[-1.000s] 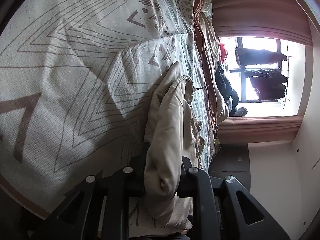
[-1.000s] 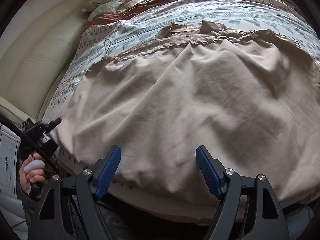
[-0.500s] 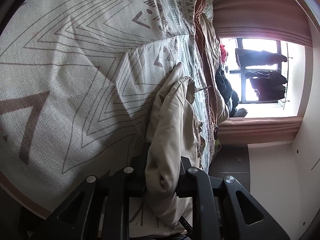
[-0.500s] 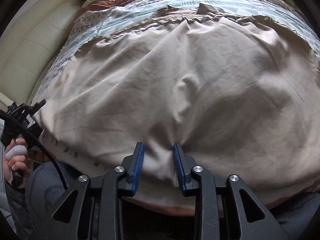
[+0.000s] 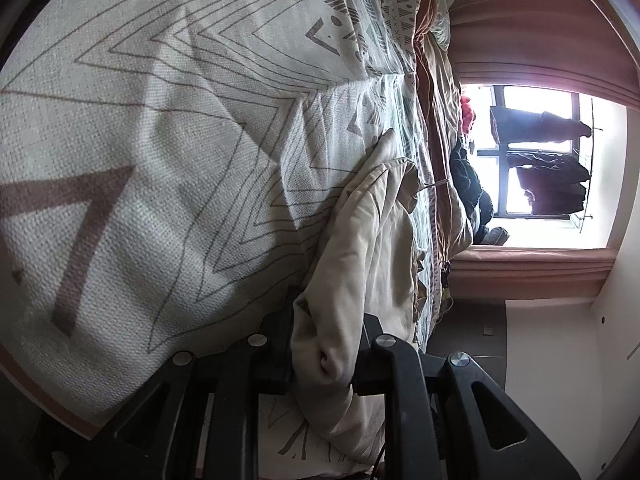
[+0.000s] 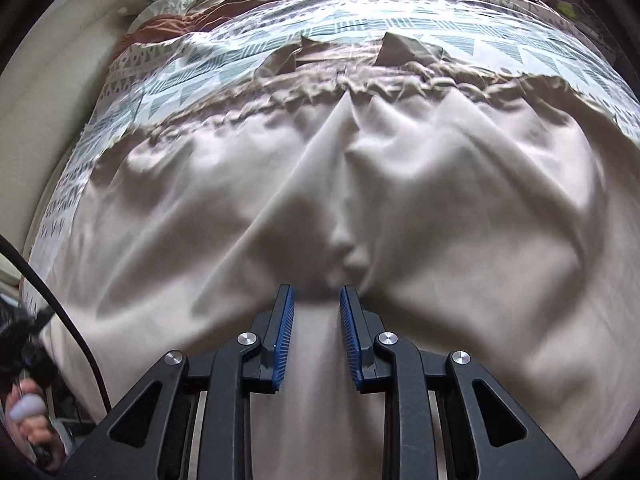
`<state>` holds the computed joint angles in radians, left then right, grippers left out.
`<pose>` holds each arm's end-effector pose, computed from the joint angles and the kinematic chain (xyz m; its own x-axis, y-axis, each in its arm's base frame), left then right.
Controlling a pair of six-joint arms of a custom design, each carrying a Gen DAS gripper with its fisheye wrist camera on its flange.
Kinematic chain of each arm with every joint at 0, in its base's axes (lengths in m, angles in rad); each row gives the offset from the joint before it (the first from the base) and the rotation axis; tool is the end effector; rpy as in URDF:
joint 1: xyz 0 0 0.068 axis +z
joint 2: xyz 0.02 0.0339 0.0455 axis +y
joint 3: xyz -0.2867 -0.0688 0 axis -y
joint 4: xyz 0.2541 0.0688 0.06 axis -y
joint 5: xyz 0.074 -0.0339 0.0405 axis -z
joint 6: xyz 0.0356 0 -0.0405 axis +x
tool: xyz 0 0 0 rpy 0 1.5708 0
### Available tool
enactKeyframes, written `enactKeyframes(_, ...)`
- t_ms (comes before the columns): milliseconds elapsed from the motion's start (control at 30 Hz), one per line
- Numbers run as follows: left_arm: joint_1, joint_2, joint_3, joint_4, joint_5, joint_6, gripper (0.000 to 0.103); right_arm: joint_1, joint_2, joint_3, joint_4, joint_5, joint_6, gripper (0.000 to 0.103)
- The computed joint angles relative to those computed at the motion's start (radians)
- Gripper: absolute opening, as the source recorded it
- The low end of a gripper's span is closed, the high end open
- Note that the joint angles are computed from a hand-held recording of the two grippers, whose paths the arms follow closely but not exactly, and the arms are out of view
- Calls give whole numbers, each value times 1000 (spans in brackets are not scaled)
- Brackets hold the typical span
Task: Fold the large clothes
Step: 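Lift the beige fabric with the right gripper while the left gripper holds the jacket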
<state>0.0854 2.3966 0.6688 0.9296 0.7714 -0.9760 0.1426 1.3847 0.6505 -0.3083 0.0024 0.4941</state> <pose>0.3207 0.0025 -0.0238 -0.7507 -0.6602 0.0224 -0.3536 0.3729 -0.8579 0.2485 0.0356 0.1749 -0.8195 0.3614 -0.4448 0.2814 0.9298 0.2372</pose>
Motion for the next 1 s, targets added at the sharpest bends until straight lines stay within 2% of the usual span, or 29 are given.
enactKeyframes(433, -9, -16, 24, -48, 14, -17, 21, -143, 320, 269, 45, -46, -85, 21)
enactKeyframes(500, -10, -45, 15, -43, 27, -12, 19, -170, 325, 289, 30, -93, -78, 21)
enactKeyframes(600, -9, -94, -9, -23, 58, -9, 18, -233, 216, 236, 44, -194, -83, 21)
enactKeyframes(667, -11, -112, -29, 49, 91, -56, 18, -236, 131, 206, 19, -163, -106, 21)
enactKeyframes(733, -24, -136, -46, 116, 112, -99, 18, -252, 68, 177, -11, -199, -123, 21)
enactKeyframes(1000, -114, -295, -42, 97, 90, -141, 18, -233, -221, -27, -135, -311, -155, 21)
